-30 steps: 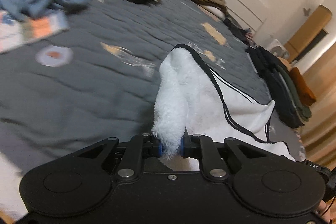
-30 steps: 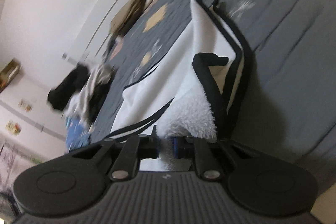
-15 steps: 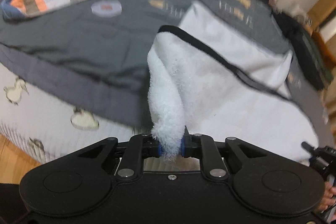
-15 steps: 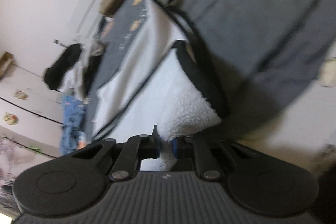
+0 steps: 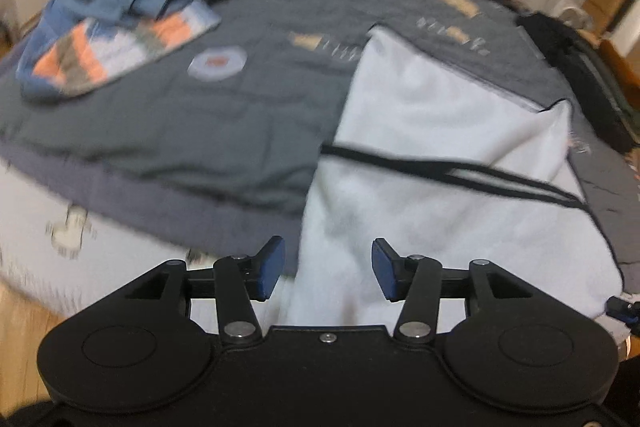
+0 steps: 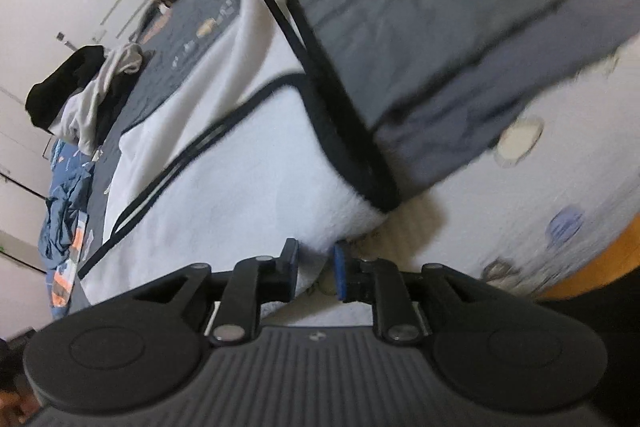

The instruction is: Fold towel

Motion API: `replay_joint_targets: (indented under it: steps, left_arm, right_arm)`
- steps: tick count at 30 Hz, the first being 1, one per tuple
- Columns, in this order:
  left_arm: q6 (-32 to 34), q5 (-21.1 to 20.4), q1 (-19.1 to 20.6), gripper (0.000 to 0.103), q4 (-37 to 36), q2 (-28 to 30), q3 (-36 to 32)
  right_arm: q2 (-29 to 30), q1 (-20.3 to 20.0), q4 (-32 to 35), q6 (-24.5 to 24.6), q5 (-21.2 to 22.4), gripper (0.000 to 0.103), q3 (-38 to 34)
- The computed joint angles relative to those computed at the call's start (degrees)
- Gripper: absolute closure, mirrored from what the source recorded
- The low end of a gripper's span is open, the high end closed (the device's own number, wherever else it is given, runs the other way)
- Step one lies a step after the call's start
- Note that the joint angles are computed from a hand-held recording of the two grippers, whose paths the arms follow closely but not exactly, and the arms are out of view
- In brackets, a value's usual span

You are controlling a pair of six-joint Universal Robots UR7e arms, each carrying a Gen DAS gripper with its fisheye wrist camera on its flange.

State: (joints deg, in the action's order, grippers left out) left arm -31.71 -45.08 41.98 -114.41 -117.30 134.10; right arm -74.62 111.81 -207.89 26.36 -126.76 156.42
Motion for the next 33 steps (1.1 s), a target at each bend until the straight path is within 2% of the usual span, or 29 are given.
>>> replay_joint_targets:
  steps: [3, 7, 9, 12, 16, 19, 23, 26, 33]
  left_arm:
    - [4.8, -1.5, 0.4, 0.053, -8.8, 1.9, 0.9]
    - [10.8, -5.0, 3.3, 0.052, -21.2, 7.5, 1.0]
    - [13.5, -5.9, 4.7, 0.052, -26.5, 11.2, 0.6]
    - [18.3, -6.6, 6.3, 0.052, -33.6, 16.7, -0.7]
    - [25.9, -6.7, 8.3, 0.052, -41.1, 24.7, -4.2]
    - [33.6, -4.9, 9.3, 0.052, -46.4, 31.0, -7.4]
    - [40.0, -3.8, 11.2, 0.052, -51.4, 38.4, -12.6]
    - [44.6, -3.7, 12.6, 0.052, -54.3, 43.0, -16.4]
    - [53.9, -2.5, 15.5, 0.052, -58.7, 52.3, -24.2]
  right_arm:
    - [-2.2, 3.8, 2.9, -1.7, -4.4, 0.078, -2.1]
    - [-2.1, 4.8, 2.3, -10.8, -6.8, 0.073, -7.2]
    - [-1.0, 2.9, 0.8, -15.8, -4.2, 0.065, -10.3]
    - [1.3, -1.4, 1.1, -21.2, 2.6, 0.063, -15.9]
    - [7.1, -4.5, 4.0, -27.1, 6.0, 0.061, -25.0]
    - [10.7, -6.4, 6.5, -30.7, 9.0, 0.06, -30.5]
    - [14.7, -8.1, 10.5, -33.9, 10.4, 0.06, -36.9]
    - [16.4, -8.4, 10.5, -35.6, 10.2, 0.06, -39.0]
    - [16.7, -9.6, 8.7, -34.5, 12.2, 0.06, -39.5]
